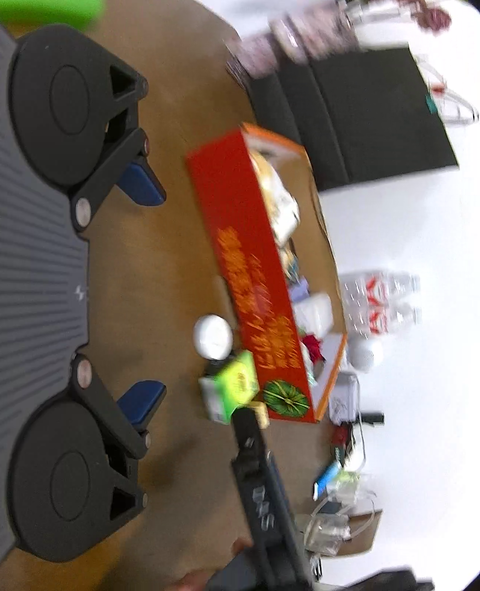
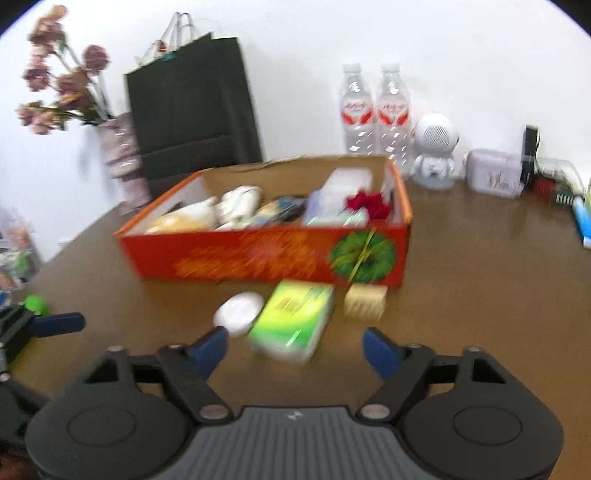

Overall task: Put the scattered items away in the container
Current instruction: 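Grasp the white round disc with the left tool while the right tool grasps the beige block, then carry the disc and block into the red box and open both tools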

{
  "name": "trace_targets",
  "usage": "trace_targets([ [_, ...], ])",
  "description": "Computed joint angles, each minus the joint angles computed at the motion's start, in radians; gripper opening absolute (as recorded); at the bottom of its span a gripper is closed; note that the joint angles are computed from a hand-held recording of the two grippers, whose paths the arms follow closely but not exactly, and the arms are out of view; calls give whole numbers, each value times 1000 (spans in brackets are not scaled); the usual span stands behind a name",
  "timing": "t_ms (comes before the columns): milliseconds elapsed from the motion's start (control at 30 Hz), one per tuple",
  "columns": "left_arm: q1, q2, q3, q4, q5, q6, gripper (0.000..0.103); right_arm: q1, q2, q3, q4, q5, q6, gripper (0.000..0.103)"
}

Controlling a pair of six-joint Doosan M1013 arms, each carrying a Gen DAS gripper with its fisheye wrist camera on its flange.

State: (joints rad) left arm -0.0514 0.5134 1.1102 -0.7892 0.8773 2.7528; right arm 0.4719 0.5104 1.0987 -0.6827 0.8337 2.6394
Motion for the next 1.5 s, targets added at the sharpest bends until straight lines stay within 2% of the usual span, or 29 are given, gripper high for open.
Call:
trace_targets([
  [67, -11, 31, -39, -4, 15, -26, 101, -19, 19, -27, -17, 32, -7, 70],
  [167, -13, 85, -111, -73, 85, -46, 95, -50, 29, -32, 20, 45, 17, 69],
  [233, -23, 104, -133, -83, 79, -64, 81, -62, 37, -31, 48, 44, 12, 61],
  [300, -37, 113, -144, -46, 63, -80, 69, -66, 34, -9, 46, 12, 33, 58],
  [367, -42, 128, -164, -42, 89, -75, 68, -66, 31, 4, 24, -11, 61, 58],
  [500, -50, 163, -223, 2, 161, -129, 69, -61, 35, 5, 4, -7, 65, 56],
  [567, -55, 167, -231, 18, 165, -134, 67, -56, 40, 0, -16, 6, 60, 54],
  [667, -61, 158, -214, 24, 144, -105, 56, -50, 43, -1, -42, 13, 53, 44],
  [700, -59, 155, -208, 15, 144, -95, 45, -48, 43, 1, -46, 11, 46, 37],
  [733, -57, 151, -201, 11, 138, -93, 40, -48, 39, 7, -45, -1, 41, 31],
  [867, -52, 134, -173, 7, 122, -92, 40, -42, 36, 16, -60, -5, 33, 31],
  [1000, -48, 88, -104, 37, 55, -129, 40, -32, 17, 41, -103, -13, 72, 31],
  [1133, -25, 28, -15, -46, -14, -75, 40, -20, -25, 90, -185, -74, 159, 31],
  [1267, -3, -10, 38, -132, -40, -54, 40, -11, -49, 117, -206, -143, 174, 31],
  [1367, 0, 16, -34, -136, 16, -123, 40, -23, -52, 99, -126, -185, 117, 31],
  [1433, -9, 62, -148, -99, 76, -233, 40, -37, -50, 69, -98, -206, 106, 31],
  [1500, -26, 112, -261, -65, 115, -328, 40, -51, -36, 10, -70, -181, 64, 31],
])
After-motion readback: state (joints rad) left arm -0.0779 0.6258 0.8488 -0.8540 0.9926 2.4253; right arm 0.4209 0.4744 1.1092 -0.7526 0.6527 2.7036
